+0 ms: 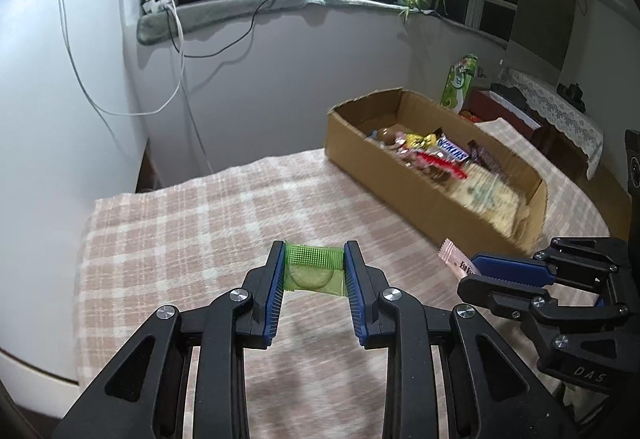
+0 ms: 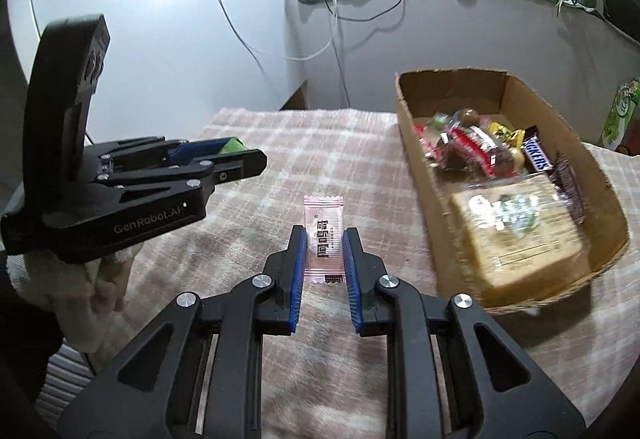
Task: Organize snacks
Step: 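Carry the green packet and pink packet over the box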
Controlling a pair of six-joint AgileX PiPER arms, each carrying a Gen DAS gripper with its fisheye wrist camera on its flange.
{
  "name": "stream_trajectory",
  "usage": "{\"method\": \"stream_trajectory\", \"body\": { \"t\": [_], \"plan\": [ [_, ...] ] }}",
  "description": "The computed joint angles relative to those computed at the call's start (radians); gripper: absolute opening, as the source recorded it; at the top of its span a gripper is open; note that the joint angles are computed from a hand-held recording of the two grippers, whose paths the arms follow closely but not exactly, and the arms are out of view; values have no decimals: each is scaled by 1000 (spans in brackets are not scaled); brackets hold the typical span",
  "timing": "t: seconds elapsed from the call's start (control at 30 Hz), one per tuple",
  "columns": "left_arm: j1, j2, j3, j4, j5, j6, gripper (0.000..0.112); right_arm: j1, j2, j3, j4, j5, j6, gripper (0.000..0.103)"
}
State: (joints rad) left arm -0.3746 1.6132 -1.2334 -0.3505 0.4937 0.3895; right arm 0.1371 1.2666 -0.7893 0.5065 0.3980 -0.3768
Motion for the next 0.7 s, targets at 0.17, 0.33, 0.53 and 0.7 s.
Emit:
{"method": "stream_trajectory", "body": {
  "t": [0.17, 0.33, 0.53, 0.7],
  "plan": [
    [-76, -15, -25, 121, -11, -159, 27, -131, -68, 15, 180, 93, -241, 19],
    [-136, -4, -61, 177, -20, -262, 27, -297, -102, -1, 295, 213, -422, 19],
    [-211, 52, -139, 210, -21, -352, 27, -507, -75, -48, 380, 336, -599, 19],
    [-252, 109, -213, 227, -13, -402, 27, -626, -21, -109, 408, 398, -679, 19]
  ]
}}
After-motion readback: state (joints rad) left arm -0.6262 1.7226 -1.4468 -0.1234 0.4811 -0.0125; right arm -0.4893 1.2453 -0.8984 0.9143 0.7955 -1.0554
